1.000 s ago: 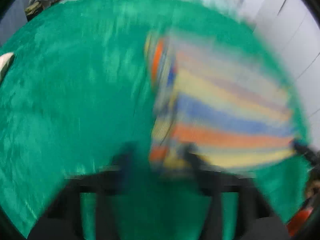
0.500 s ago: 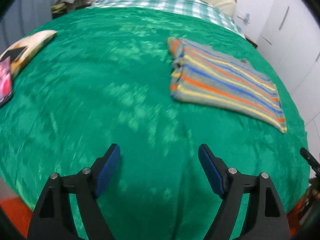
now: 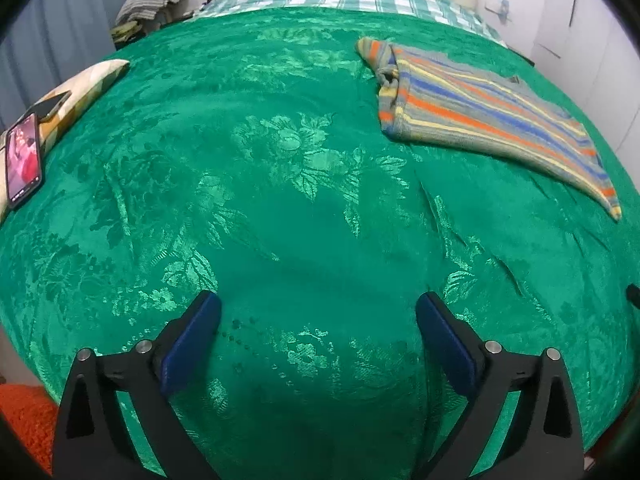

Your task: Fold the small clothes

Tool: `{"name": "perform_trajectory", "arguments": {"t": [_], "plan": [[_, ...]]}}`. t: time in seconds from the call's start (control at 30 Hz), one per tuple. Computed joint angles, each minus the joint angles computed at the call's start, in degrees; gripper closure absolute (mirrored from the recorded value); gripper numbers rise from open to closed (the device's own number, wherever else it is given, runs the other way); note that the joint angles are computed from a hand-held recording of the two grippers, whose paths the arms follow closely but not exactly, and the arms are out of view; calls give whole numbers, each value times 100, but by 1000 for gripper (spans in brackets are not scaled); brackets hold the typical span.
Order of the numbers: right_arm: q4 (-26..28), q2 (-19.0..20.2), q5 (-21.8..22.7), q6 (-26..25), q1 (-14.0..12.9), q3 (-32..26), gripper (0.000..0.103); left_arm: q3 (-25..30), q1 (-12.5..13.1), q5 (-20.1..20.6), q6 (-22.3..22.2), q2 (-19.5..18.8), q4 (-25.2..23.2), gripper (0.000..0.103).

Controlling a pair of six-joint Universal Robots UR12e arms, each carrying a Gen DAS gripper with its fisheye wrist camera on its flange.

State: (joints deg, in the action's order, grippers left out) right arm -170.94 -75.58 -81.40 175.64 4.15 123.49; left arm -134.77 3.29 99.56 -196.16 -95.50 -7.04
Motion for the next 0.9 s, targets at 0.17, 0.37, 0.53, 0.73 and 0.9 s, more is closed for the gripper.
{"name": "perform_trajectory", "arguments": {"t": [0.17, 0.37, 0.53, 0.73, 0.9], "plan": [[-134, -11, 30, -40, -37, 79, 0, -6, -40, 87, 10, -25, 28, 1], [-213, 28, -18, -59, -9, 75, 0, -16, -46, 95, 13, -35, 58, 1], [-272, 34, -39, -74, 2, 94, 0, -12, -46, 92, 6, -32, 45, 1], [-349, 48, -70, -100, 13, 112, 0, -9, -48, 93, 5, -30, 40, 1], [-388, 58, -64, -123, 11, 114, 0, -9, -51, 96, 3, -29, 37, 1]]}}
